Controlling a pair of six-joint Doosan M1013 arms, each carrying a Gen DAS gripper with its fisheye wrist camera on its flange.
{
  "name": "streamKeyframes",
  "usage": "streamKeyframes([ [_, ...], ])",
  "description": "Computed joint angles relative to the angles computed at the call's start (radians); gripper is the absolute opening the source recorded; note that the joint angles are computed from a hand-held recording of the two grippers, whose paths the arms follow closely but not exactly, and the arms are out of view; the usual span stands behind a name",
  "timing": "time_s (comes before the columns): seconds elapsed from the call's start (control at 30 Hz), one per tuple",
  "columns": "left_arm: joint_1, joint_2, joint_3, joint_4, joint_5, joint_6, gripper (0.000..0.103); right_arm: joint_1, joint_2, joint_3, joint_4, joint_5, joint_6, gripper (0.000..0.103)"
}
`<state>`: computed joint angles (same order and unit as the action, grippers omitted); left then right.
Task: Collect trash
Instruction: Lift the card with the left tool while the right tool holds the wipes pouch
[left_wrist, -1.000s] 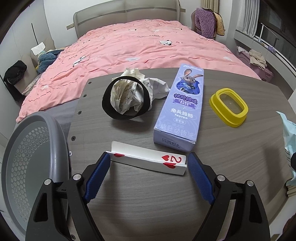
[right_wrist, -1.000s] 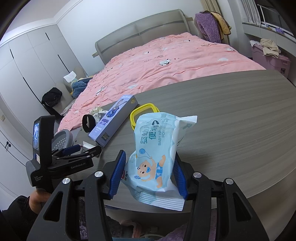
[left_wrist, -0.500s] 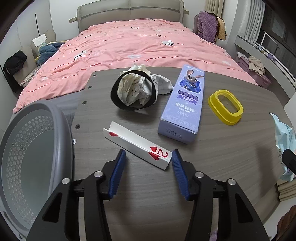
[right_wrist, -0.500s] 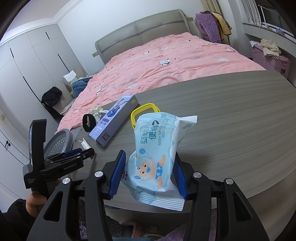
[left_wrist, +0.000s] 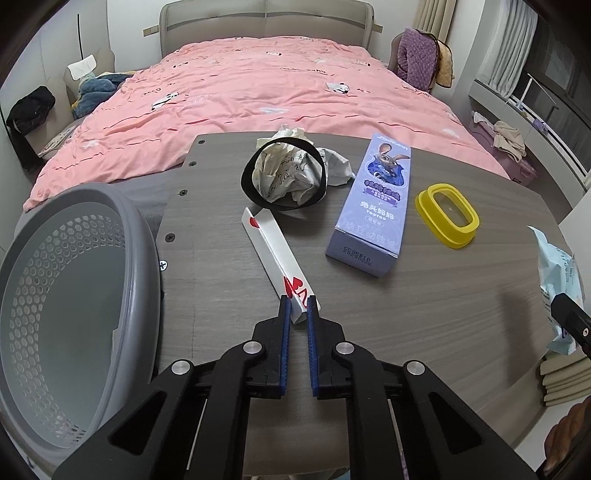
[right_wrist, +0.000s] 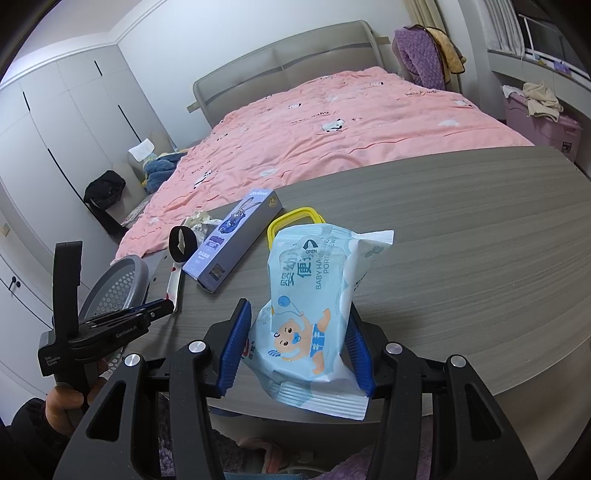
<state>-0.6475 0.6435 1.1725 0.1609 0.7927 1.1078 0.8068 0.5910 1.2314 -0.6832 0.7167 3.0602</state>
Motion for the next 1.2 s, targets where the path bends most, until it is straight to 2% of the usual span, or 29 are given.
streamKeyframes([
  [0.33, 0.000, -0.044, 0.048, 0.002, -0.036, -0.016, 0.006, 0.005, 0.005, -0.013, -0.005, 0.014, -0.011, 0.049],
  [0.67, 0.011, -0.114, 0.132, 0.025, -0.120, -0.066, 0.006, 0.015, 0.031, -0.073, 0.026, 0.036, -0.091, 0.049],
  [0.93, 0.033, -0.171, 0.203, 0.160, -0.192, -0.202, 0.006, 0.030, 0.111, -0.236, 0.097, 0.052, -0.283, 0.049],
  [0.97, 0.037, -0.176, 0.210, 0.174, -0.198, -0.217, 0.002, 0.031, 0.124, -0.261, 0.112, 0.053, -0.311, 0.049],
  [1.2, 0.081, -0.204, 0.248, 0.205, -0.220, -0.271, 0.000, 0.037, 0.244, -0.489, 0.248, 0.106, -0.534, 0.049],
])
